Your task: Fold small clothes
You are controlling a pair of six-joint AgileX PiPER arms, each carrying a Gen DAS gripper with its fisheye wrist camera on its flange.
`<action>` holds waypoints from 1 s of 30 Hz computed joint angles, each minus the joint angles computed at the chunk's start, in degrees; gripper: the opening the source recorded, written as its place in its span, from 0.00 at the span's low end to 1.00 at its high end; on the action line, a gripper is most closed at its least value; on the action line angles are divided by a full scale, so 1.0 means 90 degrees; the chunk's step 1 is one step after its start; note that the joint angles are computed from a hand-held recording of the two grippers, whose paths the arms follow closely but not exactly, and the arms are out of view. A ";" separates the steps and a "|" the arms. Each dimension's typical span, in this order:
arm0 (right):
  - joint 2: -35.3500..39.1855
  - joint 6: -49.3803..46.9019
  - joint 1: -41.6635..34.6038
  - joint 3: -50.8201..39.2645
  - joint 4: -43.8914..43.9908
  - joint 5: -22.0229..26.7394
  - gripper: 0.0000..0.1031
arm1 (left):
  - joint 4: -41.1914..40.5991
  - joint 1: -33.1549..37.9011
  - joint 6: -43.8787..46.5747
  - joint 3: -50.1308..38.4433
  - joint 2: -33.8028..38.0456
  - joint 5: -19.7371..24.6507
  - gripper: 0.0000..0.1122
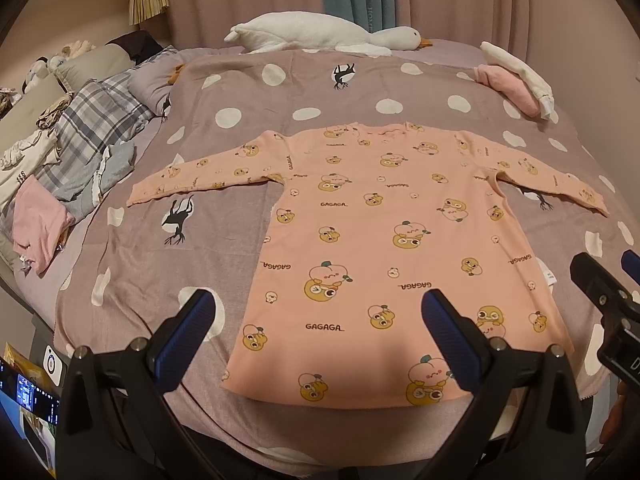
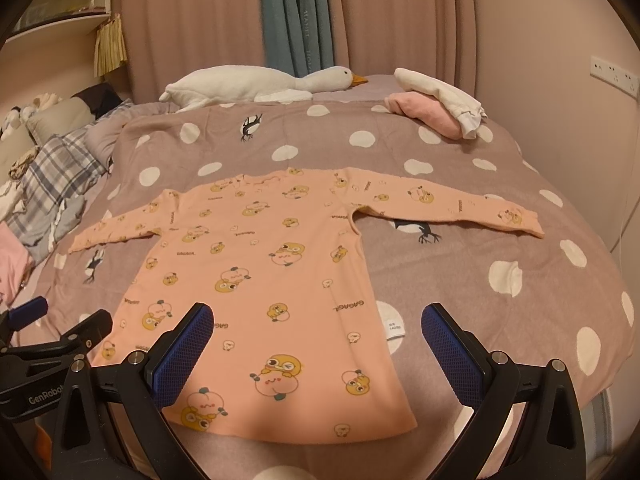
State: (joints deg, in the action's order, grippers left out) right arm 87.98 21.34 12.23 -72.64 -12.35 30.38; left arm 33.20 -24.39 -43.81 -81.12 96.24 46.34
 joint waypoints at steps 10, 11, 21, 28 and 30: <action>-0.0006 0.0032 0.0008 0.0042 -0.0014 -0.0033 1.00 | 0.0006 -0.0020 0.0001 -0.0025 0.0016 0.0024 0.92; -0.0006 0.0023 0.0007 0.0045 -0.0003 -0.0039 1.00 | 0.0014 -0.0026 -0.0005 -0.0026 0.0017 0.0030 0.92; 0.0000 0.0007 -0.0013 0.0067 0.0007 -0.0072 1.00 | 0.0015 -0.0074 0.0010 -0.0056 0.0049 0.0065 0.92; 0.0000 -0.0038 -0.0025 0.0068 0.0060 -0.0078 1.00 | 0.0046 -0.0097 -0.0037 -0.0092 0.0079 0.0098 0.92; 0.0001 -0.0046 -0.0028 0.0066 0.0065 -0.0076 1.00 | 0.0067 -0.0105 -0.0044 -0.0091 0.0081 0.0097 0.92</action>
State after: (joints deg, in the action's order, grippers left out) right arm 88.00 20.93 11.97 -72.05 -11.76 29.70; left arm 33.80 -25.34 -44.21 -81.94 96.97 47.21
